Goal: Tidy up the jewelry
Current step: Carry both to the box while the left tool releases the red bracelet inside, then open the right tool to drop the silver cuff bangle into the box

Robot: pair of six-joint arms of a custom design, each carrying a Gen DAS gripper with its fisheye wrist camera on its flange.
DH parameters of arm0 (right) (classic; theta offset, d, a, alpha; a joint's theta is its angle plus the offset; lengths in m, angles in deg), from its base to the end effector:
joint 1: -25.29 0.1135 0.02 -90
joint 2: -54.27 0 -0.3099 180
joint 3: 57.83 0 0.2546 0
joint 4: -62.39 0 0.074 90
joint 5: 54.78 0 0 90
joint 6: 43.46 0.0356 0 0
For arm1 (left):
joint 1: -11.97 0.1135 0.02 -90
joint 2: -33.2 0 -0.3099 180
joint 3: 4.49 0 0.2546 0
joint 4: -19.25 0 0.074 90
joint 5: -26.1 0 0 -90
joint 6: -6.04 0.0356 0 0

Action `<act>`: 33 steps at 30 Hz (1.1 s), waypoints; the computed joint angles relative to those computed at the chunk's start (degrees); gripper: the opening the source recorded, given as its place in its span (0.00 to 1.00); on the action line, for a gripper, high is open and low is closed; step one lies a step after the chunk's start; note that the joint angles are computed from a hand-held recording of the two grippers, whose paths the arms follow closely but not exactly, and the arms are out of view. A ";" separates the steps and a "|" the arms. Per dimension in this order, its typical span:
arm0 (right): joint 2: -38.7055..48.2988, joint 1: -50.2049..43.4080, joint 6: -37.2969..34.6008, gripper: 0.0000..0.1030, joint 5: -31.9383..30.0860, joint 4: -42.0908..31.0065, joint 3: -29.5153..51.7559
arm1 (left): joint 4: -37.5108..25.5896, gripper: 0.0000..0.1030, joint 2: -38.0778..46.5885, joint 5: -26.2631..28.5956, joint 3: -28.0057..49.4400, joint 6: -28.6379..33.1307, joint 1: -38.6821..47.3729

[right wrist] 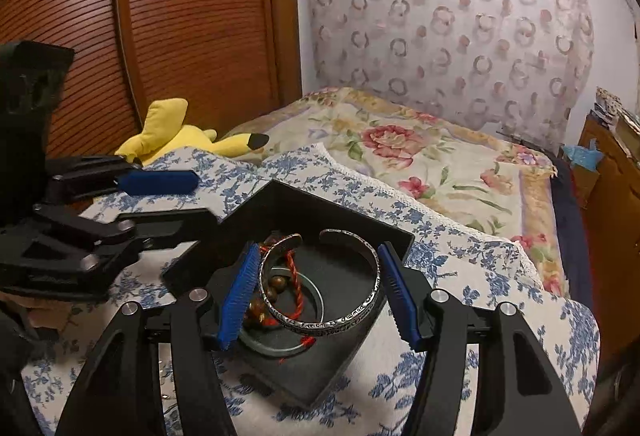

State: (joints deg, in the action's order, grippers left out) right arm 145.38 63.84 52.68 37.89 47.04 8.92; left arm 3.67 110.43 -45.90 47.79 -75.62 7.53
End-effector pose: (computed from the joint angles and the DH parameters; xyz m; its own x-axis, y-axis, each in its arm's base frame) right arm 0.2687 0.2120 0.2483 -0.5604 -0.3099 -0.7681 -0.5376 0.8415 0.0527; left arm 0.2627 -0.0314 0.2382 -0.5964 0.1847 -0.7812 0.3985 0.9129 -0.0884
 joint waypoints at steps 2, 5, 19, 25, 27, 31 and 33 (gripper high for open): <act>1.61 0.14 -0.65 0.61 0.41 -0.36 1.08 | 0.86 0.59 -0.42 -0.60 -0.57 0.56 0.63; 2.92 -0.21 -0.68 0.61 0.20 -0.44 1.85 | 1.48 0.68 -0.90 -0.11 -0.97 0.94 2.05; 7.97 0.37 -1.40 0.61 2.04 -3.10 6.48 | 1.74 0.78 -0.39 -0.54 -1.25 2.07 4.08; 5.99 0.17 -0.50 0.62 3.06 -3.52 5.74 | 1.90 0.79 -1.03 -0.13 -1.85 2.29 4.16; 3.95 0.13 -0.09 0.62 3.34 -3.32 4.48 | 1.68 0.79 -1.60 -0.03 -2.03 2.15 3.89; -1.45 0.08 1.56 0.62 3.63 -4.77 1.64 | -0.53 0.79 -3.08 -0.13 -1.69 2.20 3.14; -5.26 0.27 3.46 0.62 3.74 -5.78 -0.66 | -2.16 0.79 -4.70 -0.48 -1.78 2.60 2.97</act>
State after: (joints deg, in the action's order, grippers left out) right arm 140.12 64.11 56.14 41.63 41.26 8.26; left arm 1.51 105.73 -46.38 46.00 -73.03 10.49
